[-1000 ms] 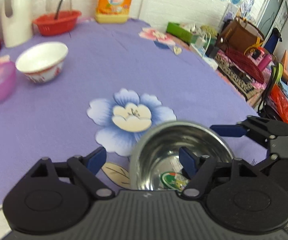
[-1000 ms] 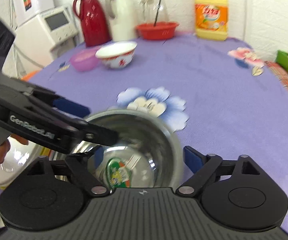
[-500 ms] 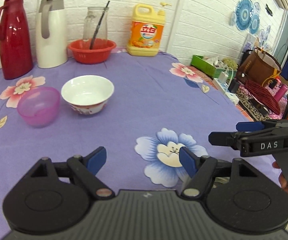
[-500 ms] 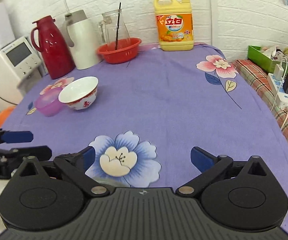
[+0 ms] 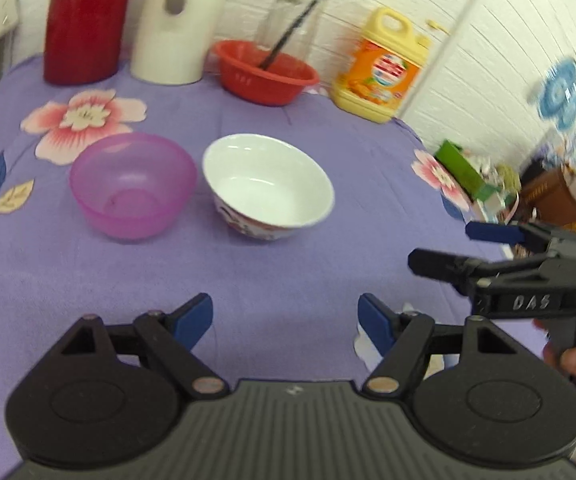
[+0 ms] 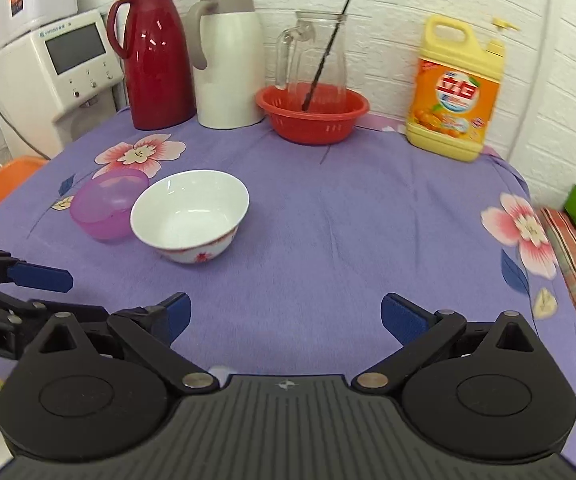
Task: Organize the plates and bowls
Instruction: 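Move the left tool to the white patterned bowl and grasp its rim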
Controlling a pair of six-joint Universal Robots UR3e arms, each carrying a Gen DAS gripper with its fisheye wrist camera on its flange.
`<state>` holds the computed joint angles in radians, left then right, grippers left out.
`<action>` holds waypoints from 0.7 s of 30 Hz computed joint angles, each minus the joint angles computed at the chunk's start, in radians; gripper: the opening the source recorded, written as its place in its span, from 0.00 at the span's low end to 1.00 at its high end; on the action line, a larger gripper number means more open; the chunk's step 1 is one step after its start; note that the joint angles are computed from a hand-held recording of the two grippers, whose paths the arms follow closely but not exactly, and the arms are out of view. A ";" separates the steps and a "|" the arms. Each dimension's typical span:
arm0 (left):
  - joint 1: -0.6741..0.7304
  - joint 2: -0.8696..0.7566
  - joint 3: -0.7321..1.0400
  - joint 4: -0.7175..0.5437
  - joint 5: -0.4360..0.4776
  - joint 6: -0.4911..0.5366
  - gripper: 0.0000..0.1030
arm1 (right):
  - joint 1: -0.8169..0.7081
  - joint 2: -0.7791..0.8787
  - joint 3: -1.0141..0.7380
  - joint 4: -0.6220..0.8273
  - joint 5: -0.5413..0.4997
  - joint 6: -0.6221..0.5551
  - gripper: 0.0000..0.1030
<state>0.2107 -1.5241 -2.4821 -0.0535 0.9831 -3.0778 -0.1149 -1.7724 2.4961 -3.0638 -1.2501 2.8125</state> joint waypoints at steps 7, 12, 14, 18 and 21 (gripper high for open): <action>0.029 -0.206 0.170 0.005 -0.057 -0.311 0.71 | 0.091 0.363 -0.296 -0.029 -0.041 0.061 1.00; 0.026 -0.297 0.236 0.043 -0.052 -0.558 0.71 | 0.098 0.492 -0.418 -0.025 -0.007 0.076 1.00; 0.012 -0.318 0.264 0.040 -0.027 -0.609 0.70 | 0.106 0.520 -0.443 -0.031 0.000 0.073 1.00; -0.026 -0.356 0.312 0.068 0.030 -0.671 0.69 | 0.111 0.553 -0.476 -0.040 0.040 0.051 1.00; -0.062 -0.388 0.355 0.074 0.098 -0.733 0.67 | 0.152 0.606 -0.540 -0.030 0.002 0.012 1.00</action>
<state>0.1491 -1.9117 -2.1267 0.0205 1.0811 -3.8108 0.0368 -1.1669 1.9565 -3.0942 -1.2483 2.8246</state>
